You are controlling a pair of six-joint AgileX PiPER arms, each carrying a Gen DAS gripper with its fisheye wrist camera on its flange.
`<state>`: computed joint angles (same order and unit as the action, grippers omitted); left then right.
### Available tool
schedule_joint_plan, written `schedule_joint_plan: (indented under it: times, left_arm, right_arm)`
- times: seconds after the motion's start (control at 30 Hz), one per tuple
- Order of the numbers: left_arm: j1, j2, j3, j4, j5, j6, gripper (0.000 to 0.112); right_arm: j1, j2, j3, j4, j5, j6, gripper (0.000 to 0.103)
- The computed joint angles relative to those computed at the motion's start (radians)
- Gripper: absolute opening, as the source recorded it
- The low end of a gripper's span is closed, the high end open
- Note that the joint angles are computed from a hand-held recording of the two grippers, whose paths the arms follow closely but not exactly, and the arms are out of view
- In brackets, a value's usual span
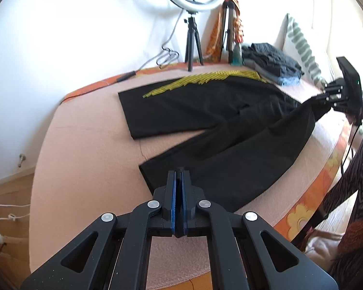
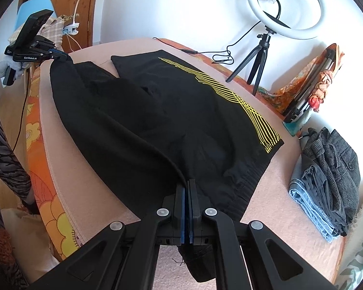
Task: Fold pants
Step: 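Lift the leg hem with the right tool and fold it over the waistband, then lower the folded hem onto the shorts and open the right tool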
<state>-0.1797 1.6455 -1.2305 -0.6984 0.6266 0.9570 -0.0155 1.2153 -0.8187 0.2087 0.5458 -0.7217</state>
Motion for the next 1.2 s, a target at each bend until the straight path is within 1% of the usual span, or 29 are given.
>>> schedule_joint_plan:
  times: [0.1,0.2,0.27,0.47,0.53,0.63,0.83,1.0,1.07,1.17,1.2]
  left_arm:
    - [0.012,-0.019,-0.001,-0.027,-0.015,0.017,0.003]
    - [0.025,-0.002,-0.032,-0.059,0.000,0.022,0.003]
    - [0.012,0.009,-0.051,-0.036,-0.019,0.003,0.003]
    - [-0.007,0.085,-0.192,-0.007,-0.020,-0.038,0.003]
    - [-0.007,0.117,-0.246,-0.005,-0.014,-0.048,0.003]
    - [-0.015,0.173,-0.340,0.034,-0.012,-0.087,0.003]
    - [-0.006,0.308,-0.553,0.071,0.027,-0.176,0.003]
    - [-0.017,0.445,-0.751,0.145,0.061,-0.270,0.003]
    - [-0.022,0.504,-0.839,0.180,0.084,-0.313,0.003]
    - [-0.027,0.621,-1.031,0.235,0.147,-0.391,0.003]
    - [-0.029,0.671,-1.118,0.258,0.177,-0.423,0.003]
  right_arm:
    - [-0.001,-0.008,-0.007,0.003,-0.003,0.013,0.000]
    - [0.008,-0.011,-0.014,-0.022,-0.007,0.040,0.000]
    - [0.016,-0.007,-0.026,-0.058,-0.013,0.075,0.000]
    - [0.006,0.016,-0.113,-0.133,-0.012,0.135,0.000]
    - [-0.001,0.032,-0.153,-0.146,-0.007,0.132,0.000]
    - [-0.002,0.069,-0.218,-0.183,-0.005,0.142,0.000]
    - [0.014,0.186,-0.367,-0.274,0.006,0.187,0.000]
    - [-0.004,0.317,-0.519,-0.276,0.030,0.164,0.000]
    - [-0.003,0.382,-0.595,-0.296,0.049,0.173,0.000]
    - [-0.005,0.480,-0.704,-0.319,0.080,0.174,0.000]
    - [-0.007,0.508,-0.735,-0.321,0.089,0.172,0.000]
